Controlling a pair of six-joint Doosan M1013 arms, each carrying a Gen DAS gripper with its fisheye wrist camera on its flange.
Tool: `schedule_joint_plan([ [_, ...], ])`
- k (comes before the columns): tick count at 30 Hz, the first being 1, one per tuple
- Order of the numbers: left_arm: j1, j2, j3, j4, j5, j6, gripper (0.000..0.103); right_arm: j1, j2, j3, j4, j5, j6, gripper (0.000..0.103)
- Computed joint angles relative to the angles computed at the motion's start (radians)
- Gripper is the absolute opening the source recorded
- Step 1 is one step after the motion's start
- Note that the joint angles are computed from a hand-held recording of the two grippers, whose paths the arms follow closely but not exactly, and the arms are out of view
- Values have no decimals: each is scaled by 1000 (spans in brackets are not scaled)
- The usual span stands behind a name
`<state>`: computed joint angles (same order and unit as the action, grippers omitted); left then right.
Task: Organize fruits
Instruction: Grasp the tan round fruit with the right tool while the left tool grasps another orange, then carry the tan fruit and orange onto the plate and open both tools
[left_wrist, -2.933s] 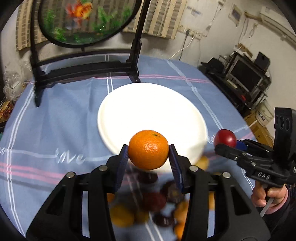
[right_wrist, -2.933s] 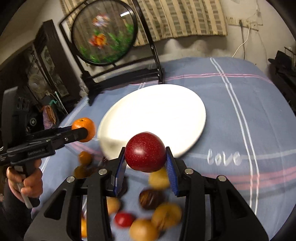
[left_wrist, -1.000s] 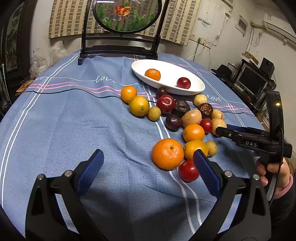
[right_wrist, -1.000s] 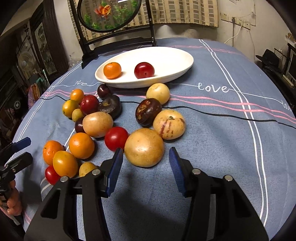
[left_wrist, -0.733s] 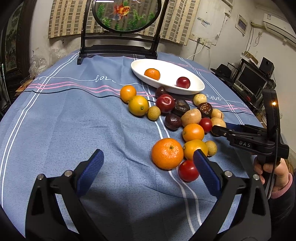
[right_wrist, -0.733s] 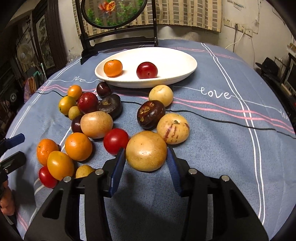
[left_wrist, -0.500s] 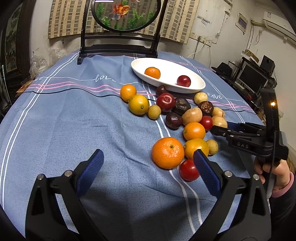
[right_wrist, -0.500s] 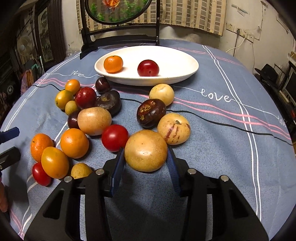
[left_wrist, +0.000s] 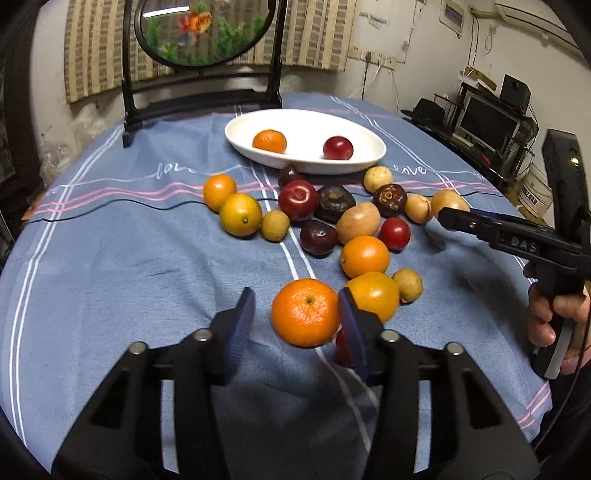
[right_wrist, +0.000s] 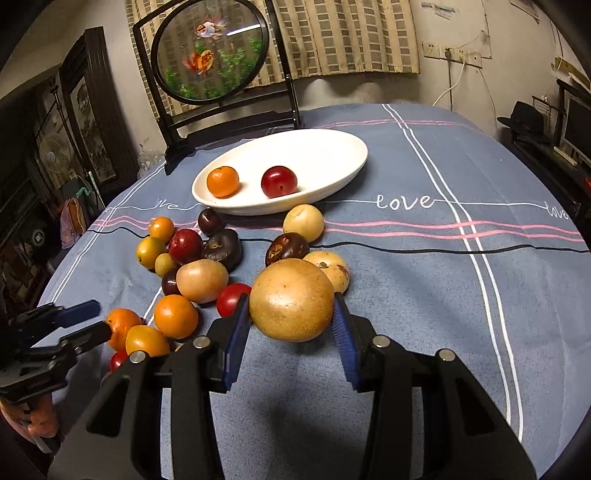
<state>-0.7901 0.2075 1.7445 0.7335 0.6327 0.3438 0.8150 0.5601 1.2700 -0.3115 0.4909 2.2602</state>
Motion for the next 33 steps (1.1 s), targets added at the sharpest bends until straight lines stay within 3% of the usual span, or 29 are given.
schedule_joint_plan([
  [7, 6, 14, -21, -78, 8, 103, 47, 1, -5, 8, 14, -14, -12, 44],
  [15, 27, 31, -33, -172, 7, 144, 56, 0, -6, 9, 21, -12, -15, 44],
  [19, 28, 28, -34, -208, 4, 175, 46, 1, -5, 8, 22, -7, -15, 44],
  [24, 45, 40, -47, -281, -15, 209, 46, 2, -5, 6, 25, -3, -20, 44],
  [30, 34, 36, -49, -270, 31, 180, 46, 0, -3, 5, 33, 5, -19, 44],
  [33, 57, 19, -23, -336, -28, 181, 44, 1, -4, 6, 39, -1, -31, 44],
])
